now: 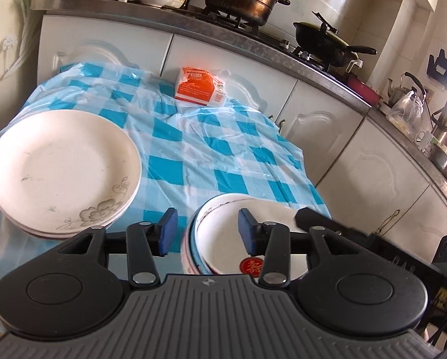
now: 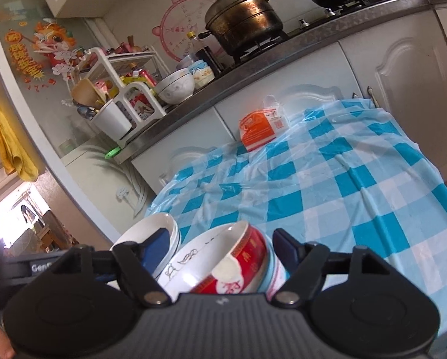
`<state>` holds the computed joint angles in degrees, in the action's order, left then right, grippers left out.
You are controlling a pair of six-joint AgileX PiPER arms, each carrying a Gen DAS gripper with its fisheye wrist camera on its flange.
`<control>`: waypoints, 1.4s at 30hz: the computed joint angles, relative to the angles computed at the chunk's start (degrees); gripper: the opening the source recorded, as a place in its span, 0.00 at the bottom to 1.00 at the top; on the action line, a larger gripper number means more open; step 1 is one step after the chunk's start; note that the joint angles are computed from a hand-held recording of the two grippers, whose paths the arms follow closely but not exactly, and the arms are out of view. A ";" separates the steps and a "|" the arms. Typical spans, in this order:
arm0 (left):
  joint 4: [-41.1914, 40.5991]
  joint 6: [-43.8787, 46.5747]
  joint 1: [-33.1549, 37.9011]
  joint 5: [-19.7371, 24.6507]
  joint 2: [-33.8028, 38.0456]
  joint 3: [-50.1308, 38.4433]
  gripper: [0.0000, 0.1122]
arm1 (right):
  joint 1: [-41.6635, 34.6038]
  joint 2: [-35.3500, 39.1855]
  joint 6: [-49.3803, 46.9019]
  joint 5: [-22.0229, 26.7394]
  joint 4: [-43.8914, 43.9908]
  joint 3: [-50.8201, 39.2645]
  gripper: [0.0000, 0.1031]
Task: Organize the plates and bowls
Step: 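Lower the red-banded bowl into the blue cartoon bowl with the left gripper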
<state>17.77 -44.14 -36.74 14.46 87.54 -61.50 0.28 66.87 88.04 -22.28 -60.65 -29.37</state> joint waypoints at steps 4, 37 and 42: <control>-3.37 1.88 0.23 -1.16 0.09 1.53 0.54 | -2.74 1.65 3.05 -1.98 -1.69 0.14 0.78; -6.72 4.99 -0.60 -2.71 9.17 -2.58 0.62 | -11.91 16.18 12.08 -21.93 -9.40 -0.01 0.68; 9.41 -11.14 -2.59 -1.22 9.71 -3.05 0.61 | -12.00 16.91 12.48 -24.27 -8.41 0.17 0.69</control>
